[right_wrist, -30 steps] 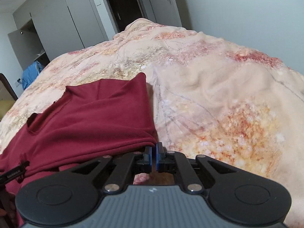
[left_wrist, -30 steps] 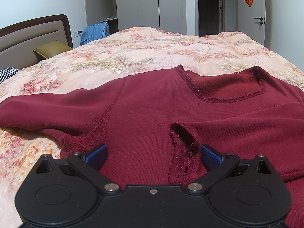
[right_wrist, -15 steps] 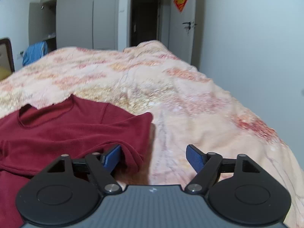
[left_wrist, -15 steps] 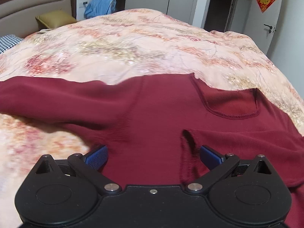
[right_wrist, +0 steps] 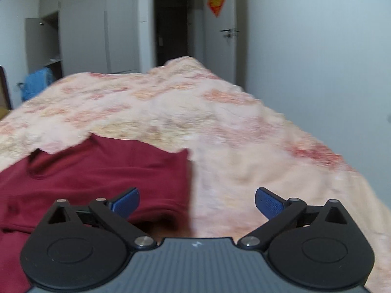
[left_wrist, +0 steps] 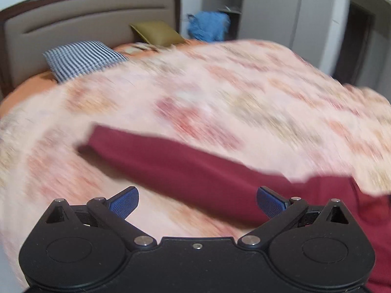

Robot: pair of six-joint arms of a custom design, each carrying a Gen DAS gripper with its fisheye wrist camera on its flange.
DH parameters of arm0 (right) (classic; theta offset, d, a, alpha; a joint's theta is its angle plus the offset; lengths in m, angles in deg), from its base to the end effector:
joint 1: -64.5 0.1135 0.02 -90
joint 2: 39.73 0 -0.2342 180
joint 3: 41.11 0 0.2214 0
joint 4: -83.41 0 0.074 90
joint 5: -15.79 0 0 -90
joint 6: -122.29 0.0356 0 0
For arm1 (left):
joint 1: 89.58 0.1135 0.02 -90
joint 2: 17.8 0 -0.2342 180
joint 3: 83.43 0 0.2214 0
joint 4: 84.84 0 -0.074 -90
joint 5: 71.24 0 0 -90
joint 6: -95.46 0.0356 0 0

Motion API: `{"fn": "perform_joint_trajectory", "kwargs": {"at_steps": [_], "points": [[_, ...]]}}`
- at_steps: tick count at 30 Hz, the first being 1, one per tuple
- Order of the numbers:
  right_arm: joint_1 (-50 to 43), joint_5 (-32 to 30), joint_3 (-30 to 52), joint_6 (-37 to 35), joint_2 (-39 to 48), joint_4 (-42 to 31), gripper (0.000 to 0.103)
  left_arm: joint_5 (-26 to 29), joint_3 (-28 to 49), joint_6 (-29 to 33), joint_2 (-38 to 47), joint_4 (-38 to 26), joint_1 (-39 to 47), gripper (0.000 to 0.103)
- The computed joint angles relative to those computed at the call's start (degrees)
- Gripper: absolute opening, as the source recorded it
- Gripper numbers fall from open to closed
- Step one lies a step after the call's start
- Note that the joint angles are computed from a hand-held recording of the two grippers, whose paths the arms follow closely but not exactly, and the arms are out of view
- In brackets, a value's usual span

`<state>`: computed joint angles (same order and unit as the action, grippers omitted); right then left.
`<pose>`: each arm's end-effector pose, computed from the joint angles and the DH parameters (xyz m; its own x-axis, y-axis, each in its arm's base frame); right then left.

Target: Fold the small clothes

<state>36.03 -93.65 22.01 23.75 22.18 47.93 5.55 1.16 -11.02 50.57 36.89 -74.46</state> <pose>0.1990 -0.0944 0.2642 -0.5204 0.1229 -0.8451 0.1319 0.9893 0.0626 0.2170 0.0671 0.3203 -0.5015 -0.4216 -0.7555 -0.5840 0.8092 -0.0639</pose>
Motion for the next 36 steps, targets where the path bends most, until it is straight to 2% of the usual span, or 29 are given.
{"fn": "perform_joint_trajectory", "kwargs": {"at_steps": [2,4,7,9,12,15,18,21,23,27,36], "points": [[3.5,0.2,0.1,0.8,-0.5,-1.0,0.103,1.4,7.4,6.5,2.1,-4.0,6.2,0.103],[6.3,-0.9,-0.5,1.6,-1.6,-1.8,0.103,-1.1,12.8,15.1,3.4,-5.1,11.3,0.103],[10.8,-0.2,-2.9,2.3,-4.1,-2.0,0.103,-9.2,10.6,25.6,2.2,4.5,14.9,0.103],[14.9,2.6,-3.6,2.5,-4.7,-2.4,0.103,-8.2,8.6,27.4,2.3,7.5,17.3,0.103],[21.3,7.6,-3.2,3.4,-5.3,-4.7,0.103,-1.1,4.0,22.5,2.6,7.5,19.2,0.103],[27.1,12.2,0.0,5.3,-5.5,-9.1,0.103,4.8,-5.9,17.6,2.2,13.1,18.5,0.103],[32.5,16.9,3.2,6.3,-6.4,-13.1,0.103,3.5,-13.1,14.7,4.6,21.1,15.1,0.103],[36.7,20.3,5.4,6.6,-6.6,-14.7,0.103,1.2,-15.4,10.9,8.0,28.0,14.4,0.102],[38.4,20.9,6.7,7.0,-6.3,-15.3,0.103,1.8,-14.3,8.6,11.0,30.2,15.7,0.102],[40.8,21.2,8.0,7.8,-5.1,-15.1,0.103,2.6,-9.4,3.8,16.5,28.5,19.1,0.102],[43.2,21.8,8.7,8.5,-3.7,-14.2,0.103,13.1,-2.7,-3.4,25.5,23.6,26.0,0.102]]}}
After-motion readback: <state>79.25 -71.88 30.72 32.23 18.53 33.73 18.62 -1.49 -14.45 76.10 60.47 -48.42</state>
